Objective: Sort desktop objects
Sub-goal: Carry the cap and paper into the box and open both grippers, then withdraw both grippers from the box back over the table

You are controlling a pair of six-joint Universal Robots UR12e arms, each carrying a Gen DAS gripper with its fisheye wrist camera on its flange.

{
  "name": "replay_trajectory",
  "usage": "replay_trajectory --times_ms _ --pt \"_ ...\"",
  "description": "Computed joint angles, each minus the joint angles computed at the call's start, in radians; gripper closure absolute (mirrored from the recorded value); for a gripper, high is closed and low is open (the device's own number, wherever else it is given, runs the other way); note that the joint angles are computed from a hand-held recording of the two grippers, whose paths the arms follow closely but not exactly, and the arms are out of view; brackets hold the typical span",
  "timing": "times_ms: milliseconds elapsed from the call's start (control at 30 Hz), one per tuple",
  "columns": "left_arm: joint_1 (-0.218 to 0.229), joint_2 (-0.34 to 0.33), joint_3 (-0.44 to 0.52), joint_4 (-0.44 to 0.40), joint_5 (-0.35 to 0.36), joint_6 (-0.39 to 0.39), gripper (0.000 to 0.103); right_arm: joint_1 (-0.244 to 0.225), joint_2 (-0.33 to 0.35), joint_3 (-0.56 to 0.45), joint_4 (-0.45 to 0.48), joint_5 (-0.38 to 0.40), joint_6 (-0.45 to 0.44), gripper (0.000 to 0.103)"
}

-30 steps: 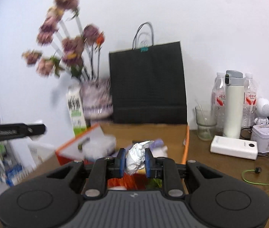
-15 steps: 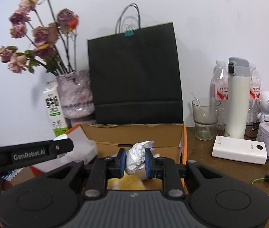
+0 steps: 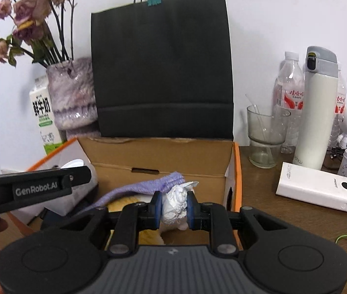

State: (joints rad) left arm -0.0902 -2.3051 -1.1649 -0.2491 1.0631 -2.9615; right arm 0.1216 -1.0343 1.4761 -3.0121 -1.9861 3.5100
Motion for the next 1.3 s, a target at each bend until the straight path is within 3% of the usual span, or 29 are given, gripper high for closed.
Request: replay_trajectory --times_ms 267,367,433,500,533,600,633,700,767,833,1300 --pt "-0.002 0.005 -0.011 -0.002 -0.006 0.035 0.061 -0.002 -0.003 0.004 0.014 0.007 0.004 0.083" --pt "-0.003 0.005 -0.011 -0.016 -0.005 0.045 0.052 -0.001 -0.002 0.002 0.024 0.004 -0.001 0.08" --pt "-0.003 0.006 -0.015 -0.006 -0.002 0.028 0.03 -0.001 -0.003 0.003 0.024 0.005 -0.004 0.07" --pt "-0.002 0.008 -0.019 0.01 0.006 0.014 0.017 0.002 -0.003 0.004 0.011 -0.004 -0.014 0.059" --pt "-0.001 0.009 -0.021 0.021 0.008 0.002 0.011 0.003 -0.004 0.004 0.007 -0.009 -0.019 0.056" --pt "0.003 0.01 -0.024 0.047 -0.002 -0.021 0.003 0.005 -0.003 0.005 -0.008 -0.02 -0.023 0.034" --pt "0.005 0.01 -0.026 0.056 -0.01 -0.029 0.0 0.006 -0.003 0.004 -0.014 -0.025 -0.025 0.029" --pt "0.006 0.013 -0.029 0.066 -0.01 -0.036 0.0 0.008 -0.001 0.003 -0.019 -0.034 -0.034 0.016" --pt "0.006 0.014 -0.03 0.064 -0.007 -0.036 0.0 0.009 -0.001 0.001 -0.017 -0.036 -0.038 0.011" --pt "0.005 0.015 -0.029 0.052 -0.006 -0.031 0.0 0.01 -0.001 -0.004 0.0 -0.044 -0.04 0.0" --pt "0.008 0.037 -0.058 0.08 0.006 -0.031 0.0 0.015 -0.004 0.002 -0.015 -0.074 -0.029 0.0"
